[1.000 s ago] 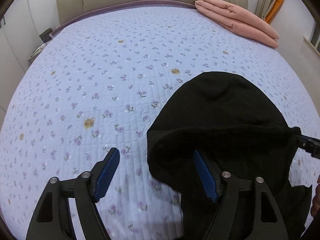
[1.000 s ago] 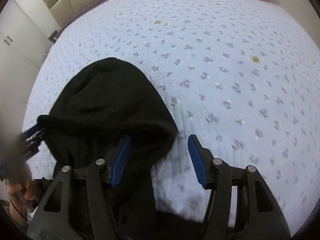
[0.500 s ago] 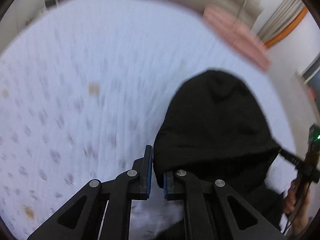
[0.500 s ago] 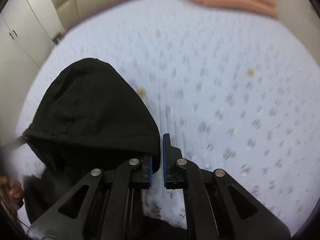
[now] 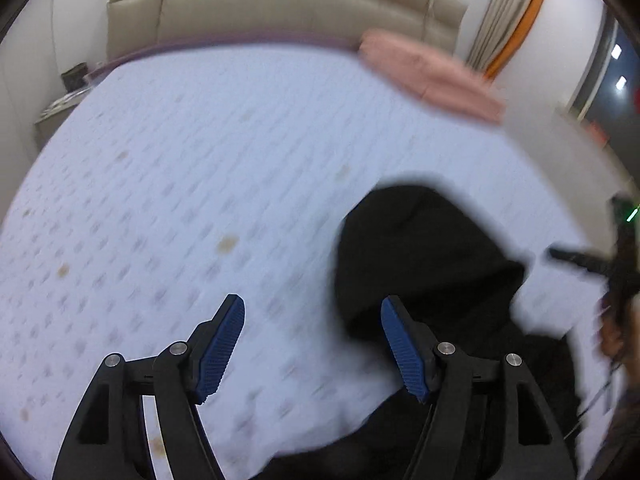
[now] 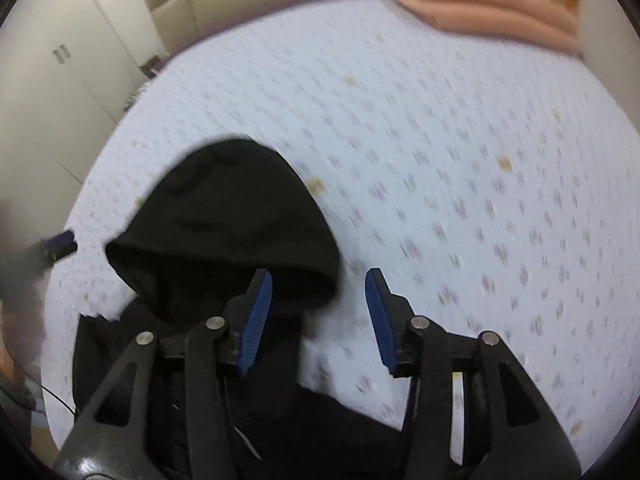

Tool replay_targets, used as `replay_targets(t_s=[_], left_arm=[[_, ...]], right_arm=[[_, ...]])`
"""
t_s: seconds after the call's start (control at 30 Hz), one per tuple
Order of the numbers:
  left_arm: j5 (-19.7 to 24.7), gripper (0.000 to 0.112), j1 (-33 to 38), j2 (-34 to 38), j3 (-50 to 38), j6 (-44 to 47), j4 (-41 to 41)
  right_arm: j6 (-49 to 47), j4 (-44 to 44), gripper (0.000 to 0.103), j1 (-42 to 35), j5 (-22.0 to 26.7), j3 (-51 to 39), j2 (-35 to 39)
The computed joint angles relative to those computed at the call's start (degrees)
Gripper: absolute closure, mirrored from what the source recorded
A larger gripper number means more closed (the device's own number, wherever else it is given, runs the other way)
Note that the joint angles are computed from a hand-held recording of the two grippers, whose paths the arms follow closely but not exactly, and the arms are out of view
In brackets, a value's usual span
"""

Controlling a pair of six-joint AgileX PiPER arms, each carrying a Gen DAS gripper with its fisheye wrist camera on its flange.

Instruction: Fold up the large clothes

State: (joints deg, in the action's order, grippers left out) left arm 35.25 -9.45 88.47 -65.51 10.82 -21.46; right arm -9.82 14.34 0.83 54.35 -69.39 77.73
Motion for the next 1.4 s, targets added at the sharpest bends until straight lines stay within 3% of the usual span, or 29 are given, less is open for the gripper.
replay_targets(t_s=[0.07,0.13,0.3,0.37,0.47,0.5,0.7,0.87,1.0,1.1,1.2,1.3,1.37,1.4], left_arm=[[-0.3,0.039,-2.8,3.7,-5.7,-3.1,1.2],[1.3,0.039,-7.5,10.6,-12.8,-9.0,7.8],[5.9,0.040,-11.0,23.0,-19.1,-13.3,13.7],[3.3,0.038,-12.1,24.6,-15.8,-13.6,16.0],[-3.0,0.036,-9.7,24.2,-9.9,-7.3,6.6],[-2.4,0.036,-9.2,24.5,-10.5,-6.3,5.1],[2.6,0.036,-8.7,21.0,-12.7,-7.2,8.3],[5.0,0.036,-5.7,16.7,-13.9,-1.3,4.1],[8.1,0.036,-3.5,20.0,-18.2,-1.1,2.3],[12.4,0.036,-2.6,26.0,-23.8,0.3,-1.7],[13.9,0.036,-2.9,30.4,-27.1,0.6,-3.3],[15.3,0.036,-2.9,33.8,-29.2,3.0,-6.9],[15.4,0.036,-3.6,34.7,-29.9,3.6,-7.4],[15.0,0.036,-4.3,35.0,-30.3,2.9,-6.9]], right_arm=[[3.8,-3.4,0.055,4.6,-1.2,-3.5,2.7],[7.3,-5.4,0.055,8.2,-1.9,-7.0,7.9],[9.4,-10.0,0.055,12.6,-3.3,-7.6,16.7],[8.7,-11.5,0.055,12.9,-5.0,-4.1,17.2],[9.3,-14.1,0.053,13.8,-10.6,1.6,16.1],[9.9,-14.6,0.053,14.1,-10.8,1.7,16.1],[5.2,-9.5,0.050,11.5,-3.7,-2.8,14.9],[-2.3,-1.1,0.040,2.6,2.1,-4.0,10.1],[-4.5,2.2,0.040,-3.0,5.0,-5.2,12.5],[-7.6,9.2,0.040,-6.1,8.5,-7.8,17.5],[-12.3,17.7,0.041,-9.3,10.8,-7.3,21.2],[-13.9,22.5,0.046,-9.0,10.7,-6.4,23.7],[-16.2,24.8,0.057,-8.4,10.0,-5.6,23.5],[-16.5,25.4,0.057,-7.7,10.2,-5.8,23.8]])
